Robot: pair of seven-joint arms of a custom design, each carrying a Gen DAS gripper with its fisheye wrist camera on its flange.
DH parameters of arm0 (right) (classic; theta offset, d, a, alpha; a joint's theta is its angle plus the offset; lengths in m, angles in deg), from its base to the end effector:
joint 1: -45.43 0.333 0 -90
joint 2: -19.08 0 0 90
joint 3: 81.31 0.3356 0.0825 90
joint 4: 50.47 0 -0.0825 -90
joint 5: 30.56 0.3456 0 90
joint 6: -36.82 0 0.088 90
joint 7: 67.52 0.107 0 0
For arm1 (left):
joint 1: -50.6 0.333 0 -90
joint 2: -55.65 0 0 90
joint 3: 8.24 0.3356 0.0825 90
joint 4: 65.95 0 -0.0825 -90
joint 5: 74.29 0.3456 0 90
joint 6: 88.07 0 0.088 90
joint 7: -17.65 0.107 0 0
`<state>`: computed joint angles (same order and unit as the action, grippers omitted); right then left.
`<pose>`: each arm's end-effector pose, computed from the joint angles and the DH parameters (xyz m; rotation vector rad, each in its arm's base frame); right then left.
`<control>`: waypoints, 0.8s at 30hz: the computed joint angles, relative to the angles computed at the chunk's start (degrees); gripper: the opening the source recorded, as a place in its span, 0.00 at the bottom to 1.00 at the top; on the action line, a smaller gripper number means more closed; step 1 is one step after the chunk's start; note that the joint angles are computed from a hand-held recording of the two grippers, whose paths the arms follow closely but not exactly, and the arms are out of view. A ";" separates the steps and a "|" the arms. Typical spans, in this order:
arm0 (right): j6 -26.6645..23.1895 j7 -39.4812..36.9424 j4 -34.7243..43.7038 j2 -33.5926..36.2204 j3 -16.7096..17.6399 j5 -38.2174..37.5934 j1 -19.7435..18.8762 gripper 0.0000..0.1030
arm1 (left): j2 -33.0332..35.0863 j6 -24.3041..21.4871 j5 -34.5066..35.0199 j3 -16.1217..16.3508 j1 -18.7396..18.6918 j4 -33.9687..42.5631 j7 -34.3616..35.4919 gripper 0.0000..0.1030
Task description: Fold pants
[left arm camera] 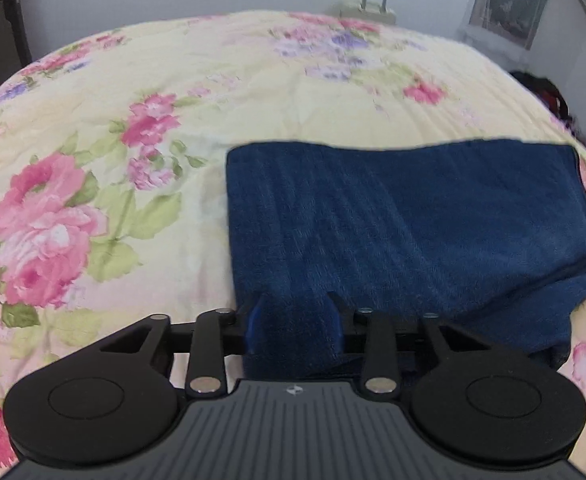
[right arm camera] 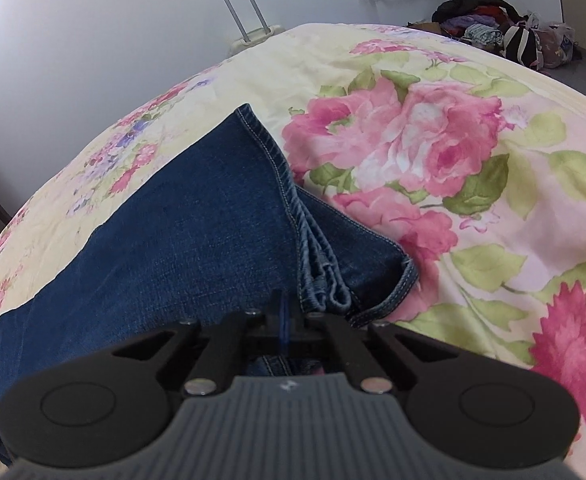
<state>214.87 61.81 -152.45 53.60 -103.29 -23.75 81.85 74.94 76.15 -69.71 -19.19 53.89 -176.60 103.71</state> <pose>0.6580 0.2123 0.3720 -1.3275 2.0099 -0.4617 0.6344 -0.0770 0.4286 -1.8012 2.0011 -0.6634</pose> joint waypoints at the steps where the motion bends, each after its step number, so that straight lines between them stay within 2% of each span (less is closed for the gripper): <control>1: 0.45 -0.18 -0.14 -0.01 0.35 0.10 -0.34 0.00 | 0.88 -2.35 2.83 1.97 -2.12 1.11 -1.79 0.27; 3: 1.23 -0.63 -0.51 -0.06 0.85 0.51 -0.74 0.00 | 1.86 -4.92 5.00 2.98 -3.32 1.85 -3.35 0.23; 8: 1.85 -2.18 -0.62 0.38 0.40 1.34 -0.19 0.00 | 1.91 -6.50 2.63 1.62 -1.33 1.08 -3.72 0.19; 11: 1.93 -2.84 -0.51 0.80 -0.34 1.67 0.52 0.00 | 0.79 -8.41 4.80 2.43 -2.34 0.61 -4.11 0.18; 15: 2.50 -3.32 -1.07 0.46 0.37 3.14 0.09 0.00 | -1.38 -10.61 7.94 3.56 -3.61 -0.57 -5.53 0.19; 17: 1.35 -2.86 -1.34 0.17 -1.68 3.17 1.98 0.00 | -2.95 -8.19 9.02 3.69 -3.52 -2.10 -5.61 0.19; 19: -0.16 -1.33 -1.97 -0.39 -5.24 1.95 5.22 0.00 | -3.78 -5.40 8.80 3.49 -2.98 -2.47 -5.19 0.19; 22: 3.11 0.36 -4.79 -1.71 -8.61 0.55 8.45 0.00 | -2.45 -2.39 12.21 5.62 -4.29 0.51 -9.18 0.24; 24: 6.25 1.58 -6.69 -1.39 -14.10 1.94 13.28 0.01 | 0.19 -2.28 13.36 6.53 -4.84 4.93 -11.98 0.25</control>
<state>221.12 63.39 -159.14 52.22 -117.39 -21.81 95.13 75.13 73.87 -56.35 -12.66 49.05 -171.68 91.73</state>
